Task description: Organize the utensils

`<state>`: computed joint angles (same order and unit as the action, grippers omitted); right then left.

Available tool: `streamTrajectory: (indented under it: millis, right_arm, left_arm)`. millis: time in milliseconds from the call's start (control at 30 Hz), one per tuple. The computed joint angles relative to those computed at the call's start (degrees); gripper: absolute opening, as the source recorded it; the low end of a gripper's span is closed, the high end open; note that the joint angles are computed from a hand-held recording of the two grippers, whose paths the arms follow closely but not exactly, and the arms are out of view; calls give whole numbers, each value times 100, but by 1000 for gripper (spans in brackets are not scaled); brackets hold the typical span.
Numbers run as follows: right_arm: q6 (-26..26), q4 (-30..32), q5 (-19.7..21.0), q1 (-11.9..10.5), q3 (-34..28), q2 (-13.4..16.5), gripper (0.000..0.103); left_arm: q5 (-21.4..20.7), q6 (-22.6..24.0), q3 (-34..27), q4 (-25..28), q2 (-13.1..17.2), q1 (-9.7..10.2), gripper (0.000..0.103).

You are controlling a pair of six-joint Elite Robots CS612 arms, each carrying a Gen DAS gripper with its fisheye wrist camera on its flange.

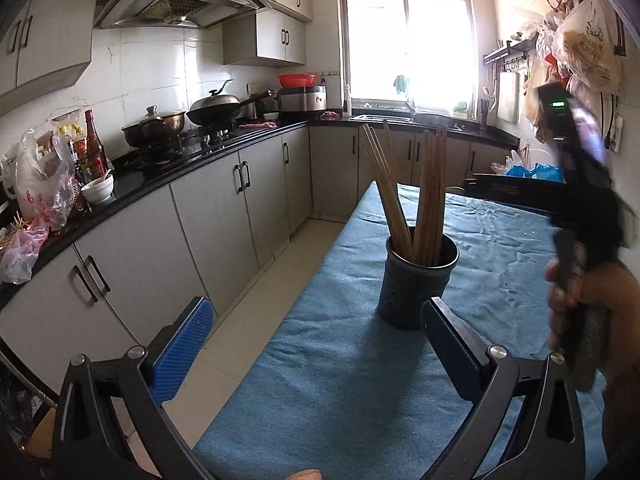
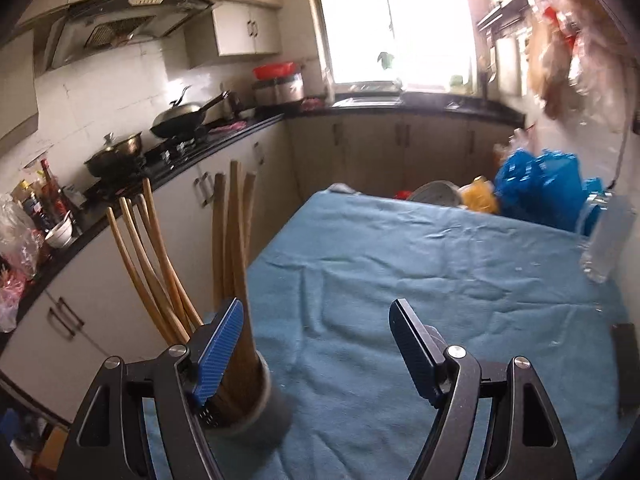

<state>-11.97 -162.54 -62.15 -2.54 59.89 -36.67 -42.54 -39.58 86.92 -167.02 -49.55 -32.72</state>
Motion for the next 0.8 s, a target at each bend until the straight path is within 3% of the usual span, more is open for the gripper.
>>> streamTrajectory:
  millis: [100,267,400,800]
  right_arm:
    - [190,-636,-279,-71,574,-268,84]
    - [511,-1520,-382,-228,1437,-631,89]
    - [312,-2197,-793,-228,1963,-811,92]
    - [150,-2750,-1126,-220,2444,-979,93]
  left_arm:
    - [-51,-13,-37,46,30,4,103]
    - [-125,-21,-90,15,68,-8,103]
    - [-393,-49,-87,-55,63,9,103]
    - [-508,-135,-41,-25,30,-24,103]
